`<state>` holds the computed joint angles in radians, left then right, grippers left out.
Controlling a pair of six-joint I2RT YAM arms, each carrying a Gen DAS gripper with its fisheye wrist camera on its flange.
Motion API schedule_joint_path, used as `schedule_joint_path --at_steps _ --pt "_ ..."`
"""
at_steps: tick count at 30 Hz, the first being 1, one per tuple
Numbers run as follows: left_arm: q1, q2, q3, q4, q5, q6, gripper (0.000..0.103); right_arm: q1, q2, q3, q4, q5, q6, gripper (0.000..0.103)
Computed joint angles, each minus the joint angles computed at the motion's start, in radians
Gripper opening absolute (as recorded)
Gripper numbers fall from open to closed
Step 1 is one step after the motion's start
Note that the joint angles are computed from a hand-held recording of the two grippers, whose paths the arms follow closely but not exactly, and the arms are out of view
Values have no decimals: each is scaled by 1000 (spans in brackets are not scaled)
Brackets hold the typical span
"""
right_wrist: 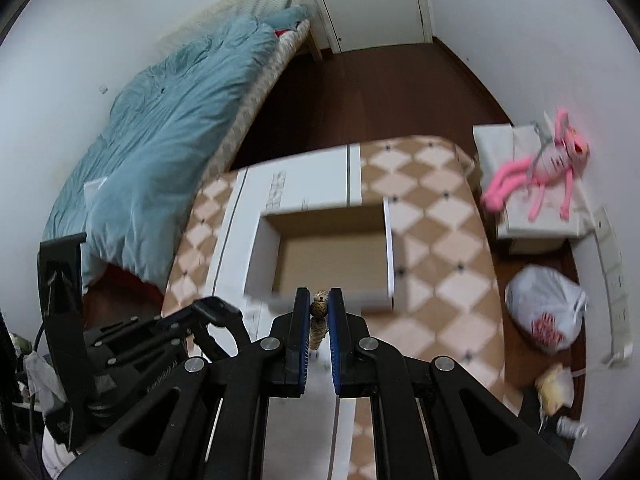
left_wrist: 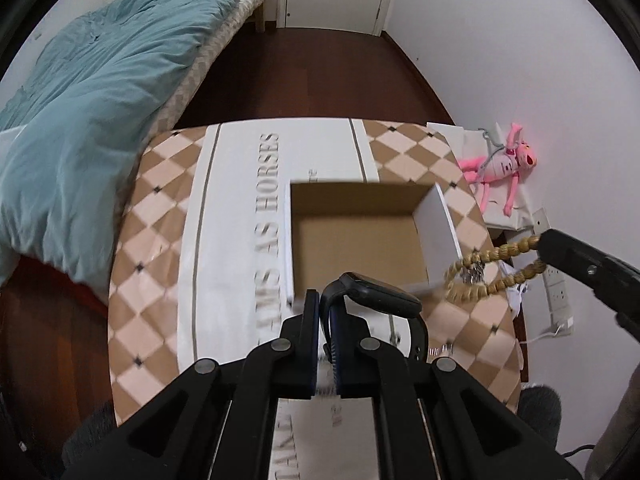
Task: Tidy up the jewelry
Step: 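Carry the watch band and bead bracelet into the white box and open both tools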
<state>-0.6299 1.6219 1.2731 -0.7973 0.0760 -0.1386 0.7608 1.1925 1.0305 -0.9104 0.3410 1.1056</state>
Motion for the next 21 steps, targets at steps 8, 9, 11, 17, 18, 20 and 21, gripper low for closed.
schedule_joint_path --at_steps 8,9,11,17,18,20,21 --pt "18 269 256 -42 30 10 3 -309 153 -10 175 -234 -237 9" --pt "20 292 278 -51 33 9 4 -330 175 -11 193 -252 -253 9" --pt "25 344 334 -76 51 -2 7 -355 223 -8 226 -278 -277 9" --pt "29 431 451 -147 44 -31 23 -425 365 35 267 -385 -363 10" --pt "28 425 448 -143 28 -29 33 -437 377 35 268 -402 -368 10" --pt "35 410 437 -125 30 -36 87 -443 372 21 266 -406 -367 15" --pt "39 395 421 -110 25 -40 90 -447 364 10 266 -404 -365 26"
